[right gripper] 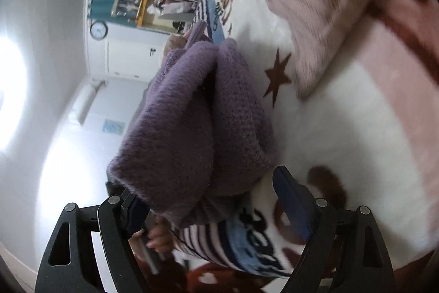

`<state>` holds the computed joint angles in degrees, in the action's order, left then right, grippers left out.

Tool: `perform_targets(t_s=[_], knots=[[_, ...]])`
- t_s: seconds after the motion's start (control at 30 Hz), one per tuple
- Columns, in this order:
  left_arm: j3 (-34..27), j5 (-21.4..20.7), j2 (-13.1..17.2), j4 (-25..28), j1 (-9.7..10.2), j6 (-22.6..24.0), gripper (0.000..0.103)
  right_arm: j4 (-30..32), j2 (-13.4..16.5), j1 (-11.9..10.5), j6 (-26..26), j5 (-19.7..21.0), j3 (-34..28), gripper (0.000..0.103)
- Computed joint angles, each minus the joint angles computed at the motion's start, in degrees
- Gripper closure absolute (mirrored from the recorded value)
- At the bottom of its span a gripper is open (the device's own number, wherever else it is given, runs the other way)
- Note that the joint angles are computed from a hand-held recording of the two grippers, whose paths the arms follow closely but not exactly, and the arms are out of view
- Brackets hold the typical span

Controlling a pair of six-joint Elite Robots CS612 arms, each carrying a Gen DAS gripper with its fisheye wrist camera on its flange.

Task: Fold large clothes
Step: 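Lift the purple bundle off the blanket with both grippers, then carry the bundle with both grippers onto the pile of clothes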

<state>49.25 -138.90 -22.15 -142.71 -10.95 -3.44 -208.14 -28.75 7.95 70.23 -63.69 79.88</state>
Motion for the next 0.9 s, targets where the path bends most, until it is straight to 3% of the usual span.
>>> perform_targets(t_s=[0.1, 0.2, 0.33, 0.5, 0.57, 0.67, 0.73, 0.9], knots=[[0.0, -0.3, 0.0, -0.1, 0.08, 0.9, 0.023, 2.2, 0.6, 0.4, -0.3, -0.7, -2.0, 0.018], [-0.1, -0.9, 0.1, 0.0, 0.31, 1.1, 0.031, 2.9, 1.8, 0.6, 1.6, -0.6, -4.3, 0.016], [-0.3, -1.7, 0.4, -0.5, 0.43, 0.8, 0.031, 5.7, 2.3, 0.9, 1.0, -1.8, -6.0, 0.013], [-3.7, -5.3, 2.6, 3.8, 0.80, -0.3, 0.012, 8.1, 3.1, 0.9, -1.0, -1.7, -8.5, 0.008], [-4.2, -5.5, 3.0, 4.1, 0.67, -0.6, 0.012, 7.9, 3.2, 1.0, -2.2, -2.8, -8.8, 0.019], [-2.3, -4.0, 1.8, 1.3, 0.32, 0.7, 0.027, 5.0, 3.3, 0.8, -2.6, -3.4, -7.8, 0.042], [-0.8, -3.0, 0.8, -1.1, 0.15, 1.2, 0.035, 4.0, 3.3, 0.7, -3.7, -3.7, -7.7, 0.051], [2.1, -2.5, -1.1, -7.5, 0.33, 0.4, 0.039, 1.6, 2.7, 0.9, -8.4, -4.7, -7.4, 0.058]])
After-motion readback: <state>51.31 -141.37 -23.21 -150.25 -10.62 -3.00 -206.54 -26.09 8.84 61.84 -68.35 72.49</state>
